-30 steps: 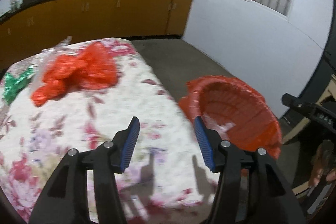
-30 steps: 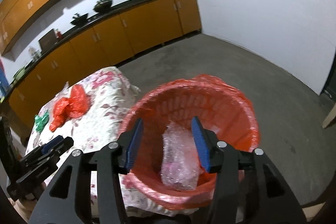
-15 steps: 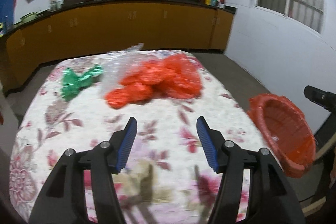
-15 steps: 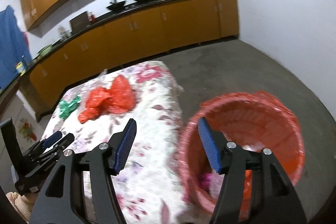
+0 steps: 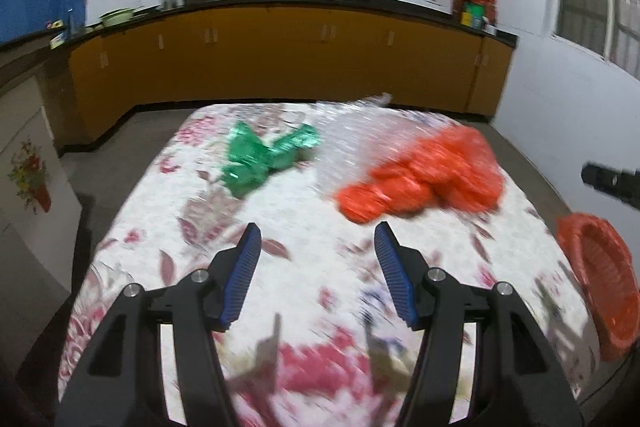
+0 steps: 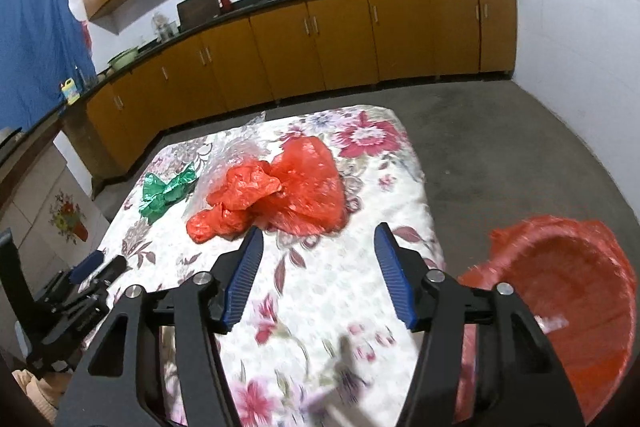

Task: Collect trash
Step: 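Return both tools to the bed and grasp a red bag with the right tool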

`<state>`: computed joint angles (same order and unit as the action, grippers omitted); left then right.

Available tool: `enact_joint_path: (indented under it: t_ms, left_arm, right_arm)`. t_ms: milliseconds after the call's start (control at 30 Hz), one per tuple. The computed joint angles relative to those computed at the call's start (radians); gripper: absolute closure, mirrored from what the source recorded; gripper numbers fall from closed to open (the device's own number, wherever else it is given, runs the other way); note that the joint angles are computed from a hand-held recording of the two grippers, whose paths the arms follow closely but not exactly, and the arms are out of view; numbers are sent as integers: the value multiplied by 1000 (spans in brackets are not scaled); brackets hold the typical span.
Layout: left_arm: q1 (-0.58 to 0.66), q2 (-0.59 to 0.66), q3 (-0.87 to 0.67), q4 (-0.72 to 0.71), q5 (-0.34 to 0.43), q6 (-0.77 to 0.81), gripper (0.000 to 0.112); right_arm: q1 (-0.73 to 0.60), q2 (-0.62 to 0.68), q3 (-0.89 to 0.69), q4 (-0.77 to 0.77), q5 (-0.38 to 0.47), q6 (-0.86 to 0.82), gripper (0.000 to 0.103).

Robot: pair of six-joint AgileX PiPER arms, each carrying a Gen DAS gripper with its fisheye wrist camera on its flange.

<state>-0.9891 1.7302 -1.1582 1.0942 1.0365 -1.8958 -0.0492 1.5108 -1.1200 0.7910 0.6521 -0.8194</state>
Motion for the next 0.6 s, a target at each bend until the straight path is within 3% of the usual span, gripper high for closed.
enact_joint_path:
  t_ms: [200,333,600]
  left_arm:
    - [195,1,0,4,-81,75,53]
    - [309,47,-43,-14,-140,134,45]
    - [503,115,-85,-130,-334,271,42]
  right_arm:
    - [69,168,-132,-55,-54,102,46]
    - [113,305,-261,-123,-56,206,46]
    - [159,486,-431,-221,-44,322,46]
